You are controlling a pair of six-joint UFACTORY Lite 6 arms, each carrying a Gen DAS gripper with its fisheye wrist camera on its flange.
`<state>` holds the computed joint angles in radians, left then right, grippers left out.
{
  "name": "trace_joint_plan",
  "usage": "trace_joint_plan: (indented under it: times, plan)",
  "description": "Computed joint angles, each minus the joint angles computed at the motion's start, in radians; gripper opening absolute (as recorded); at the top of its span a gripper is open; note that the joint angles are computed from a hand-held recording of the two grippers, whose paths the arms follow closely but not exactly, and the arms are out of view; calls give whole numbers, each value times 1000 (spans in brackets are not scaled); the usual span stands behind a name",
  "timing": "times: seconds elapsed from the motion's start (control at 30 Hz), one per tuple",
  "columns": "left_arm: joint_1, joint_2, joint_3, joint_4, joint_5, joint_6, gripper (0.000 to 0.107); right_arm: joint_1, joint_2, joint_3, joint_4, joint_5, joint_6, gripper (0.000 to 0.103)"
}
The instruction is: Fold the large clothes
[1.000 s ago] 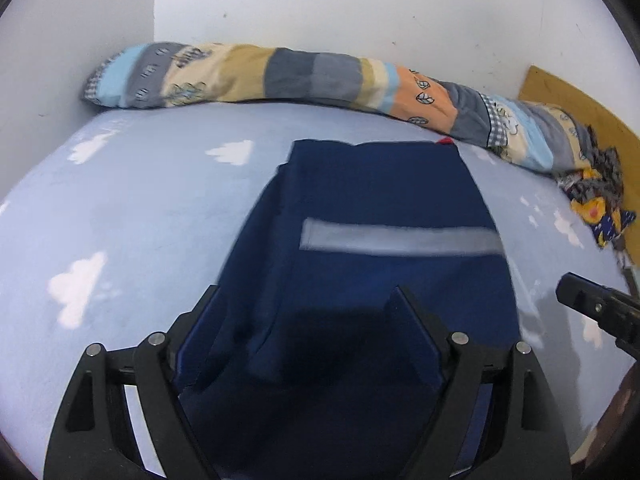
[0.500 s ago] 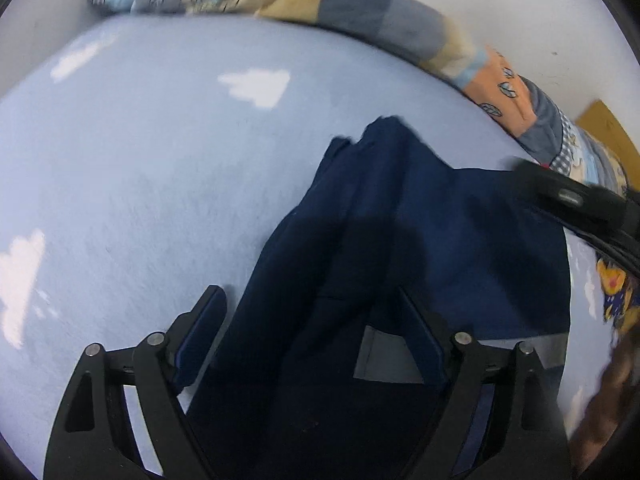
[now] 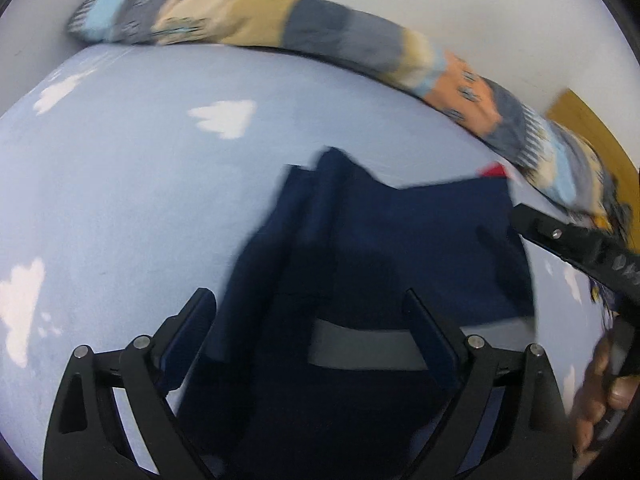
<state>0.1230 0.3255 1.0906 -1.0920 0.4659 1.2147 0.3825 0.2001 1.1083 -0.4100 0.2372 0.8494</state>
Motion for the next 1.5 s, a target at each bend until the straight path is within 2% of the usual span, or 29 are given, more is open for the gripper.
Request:
trace_joint_plan:
  times: [0.07, 0.1, 0.17, 0.23, 0.3, 0.4, 0.43, 0.53, 0.57, 0.67, 0.73, 0.8, 0.87, 0.93, 0.97, 1.0, 1.07, 1.13, 1.2, 1.27, 1.33, 1.37, 1.43, 1.47, 1.5]
  plan:
    - [-34, -39, -45, -3, -53, 46, 95, -6, -58, -98, -150, 31, 154, 39]
    - [-68, -37, -59, 56, -119, 12, 95, -11, -30, -100, -162, 31, 178, 39]
    - [-88, 27, -36, 228, -158, -143, 96, -35, 80, -91, -78, 11, 104, 41]
    - [-73, 25, -35, 265, -141, -179, 95, -40, 111, -82, -74, 1, 85, 41]
    - [-65, -15, -35, 309, -104, -216, 95, -26, 53, -92, -30, 36, 37, 43]
    - [-48, -65, -48, 286, -48, -187, 95, 13, -217, -256, 45, 44, 12, 42]
    - [-42, -85, -60, 292, -33, -182, 95, 42, -301, -319, 19, 47, 64, 40]
    - [-54, -158, -125, 321, -25, -153, 95, 218, -527, -505, -181, 147, 368, 42]
    - [-53, -186, -156, 331, -27, -126, 95, 287, -558, -555, -209, 166, 460, 41]
    - [-53, -233, -230, 339, -43, -48, 95, 371, -516, -583, -260, 139, 584, 39]
    - [-63, -237, -278, 330, -83, 17, 96, 472, -480, -542, -404, 236, 721, 36]
    - [-48, -239, -319, 216, -120, 164, 97, 548, -493, -509, -512, 310, 788, 35]
    - [-11, -226, -324, 129, -104, 253, 100, 538, -452, -498, -474, 268, 701, 34]
    - [10, -212, -305, 157, -141, 209, 101, 505, -380, -541, -330, 182, 587, 33]
    - [24, -200, -286, 180, -121, 182, 101, 516, -368, -569, -310, 166, 561, 33]
    - [63, -155, -241, 192, -59, 152, 101, 534, -382, -587, -331, 173, 571, 33]
    - [96, -130, -213, 204, 2, 111, 101, 587, -405, -597, -366, 232, 635, 32]
    - [96, -171, -241, 222, -7, 95, 101, 628, -462, -618, -351, 276, 665, 34]
    - [96, -263, -305, 226, -29, 107, 101, 731, -587, -675, -385, 356, 805, 36]
    - [112, -337, -357, 227, -26, 129, 101, 823, -607, -699, -373, 403, 871, 36]
    - [128, -385, -399, 254, -9, 117, 101, 821, -520, -679, -294, 386, 816, 38]
    - [130, -397, -414, 289, -6, 85, 101, 788, -489, -701, -224, 323, 757, 36]
    - [135, -377, -427, 391, -37, -25, 101, 748, -551, -743, -191, 284, 763, 32]
    - [170, -385, -423, 392, -4, -40, 100, 777, -603, -745, -224, 327, 813, 26]
    - [185, -397, -423, 392, 16, -55, 100, 844, -658, -731, -280, 412, 877, 26]
